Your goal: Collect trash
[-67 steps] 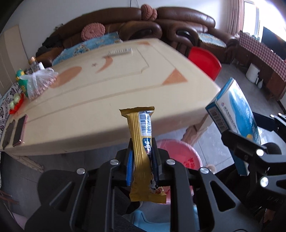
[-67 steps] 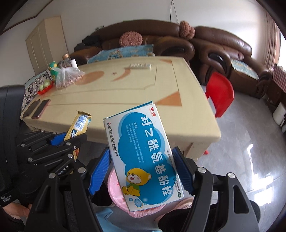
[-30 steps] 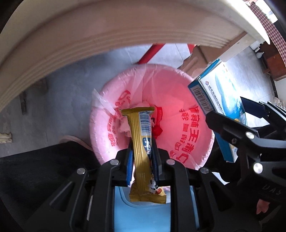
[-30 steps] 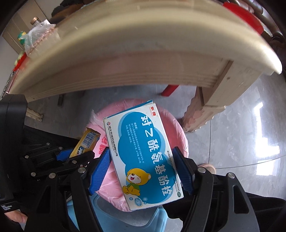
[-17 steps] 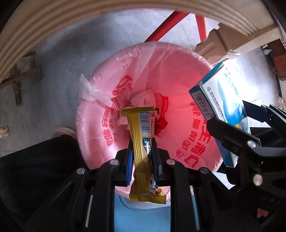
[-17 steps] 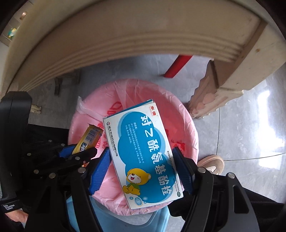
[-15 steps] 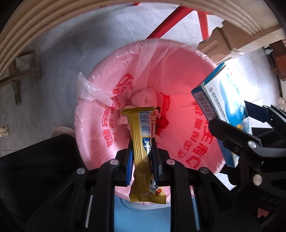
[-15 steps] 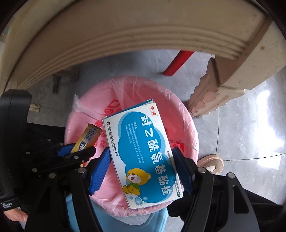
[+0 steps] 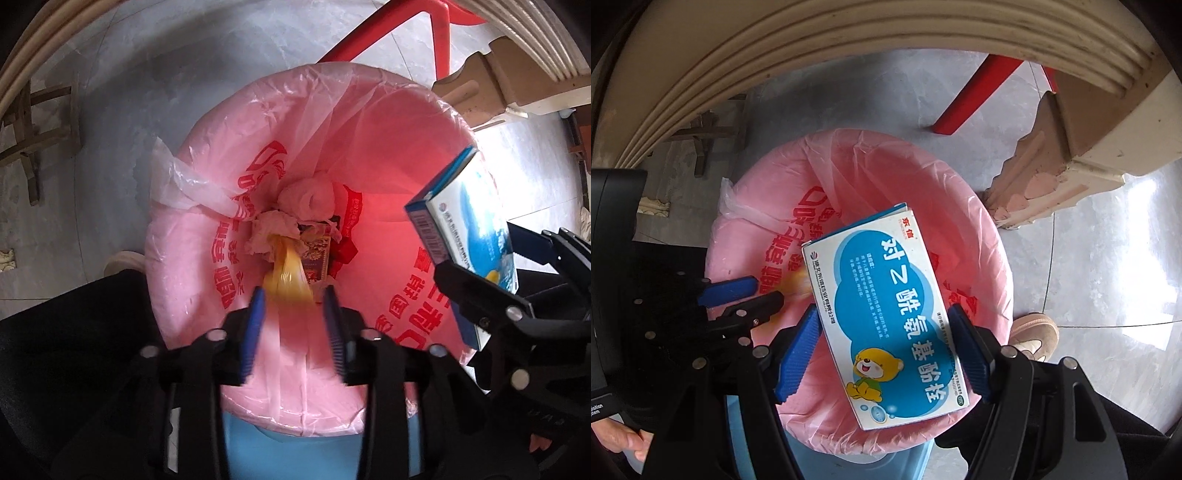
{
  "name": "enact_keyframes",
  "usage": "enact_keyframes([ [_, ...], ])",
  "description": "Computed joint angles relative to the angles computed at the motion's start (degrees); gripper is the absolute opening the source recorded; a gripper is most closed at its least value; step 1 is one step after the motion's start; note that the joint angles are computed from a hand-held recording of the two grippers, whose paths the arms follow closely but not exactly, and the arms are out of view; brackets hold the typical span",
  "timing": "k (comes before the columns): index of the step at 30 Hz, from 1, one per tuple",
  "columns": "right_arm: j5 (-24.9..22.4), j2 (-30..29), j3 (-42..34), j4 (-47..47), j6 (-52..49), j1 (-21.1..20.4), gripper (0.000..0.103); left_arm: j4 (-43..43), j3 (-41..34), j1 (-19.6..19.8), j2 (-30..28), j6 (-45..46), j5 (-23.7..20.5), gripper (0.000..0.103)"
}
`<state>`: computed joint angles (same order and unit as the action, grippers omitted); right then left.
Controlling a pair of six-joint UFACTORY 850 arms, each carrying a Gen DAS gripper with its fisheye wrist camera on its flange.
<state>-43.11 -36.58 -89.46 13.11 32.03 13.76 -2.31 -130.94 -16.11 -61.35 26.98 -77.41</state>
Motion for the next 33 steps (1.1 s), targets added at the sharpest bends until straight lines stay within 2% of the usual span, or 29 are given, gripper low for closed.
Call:
enact_keyframes([
  [1,0.1,-0.1,0.1,0.2,0.0,0.0,0.069,0.3,-0.7,0.0,-0.4,-0.1,-0.4,0.046],
  [4,-0.3,-0.2,-0.4,-0.1,0.4,0.2,0.069,1.3,-2.5,-0.1,-1.8,-0.4,-1.4,0.052],
  [7,-0.6,-0.2,-0.4,-0.7,0.9,0.3,0.074,3.0,-2.8,-0.2,-2.0,-1.0,-0.9,0.06],
  [18,-0.7,0.2,0.0,-1.4,2.2,0.4,0.076,4.7,-0.8,-0.6,-0.7,-0.8,0.8,0.063],
  [27,0.3,2.0,1.5,-3.5,5.3,0.7,0.076,4.8,3.7,-0.9,2.7,0.3,4.2,0.063],
  [33,1.4,4.8,3.0,-9.3,11.3,1.7,0.076,3.8,5.9,-0.7,5.3,0.4,7.2,0.07],
])
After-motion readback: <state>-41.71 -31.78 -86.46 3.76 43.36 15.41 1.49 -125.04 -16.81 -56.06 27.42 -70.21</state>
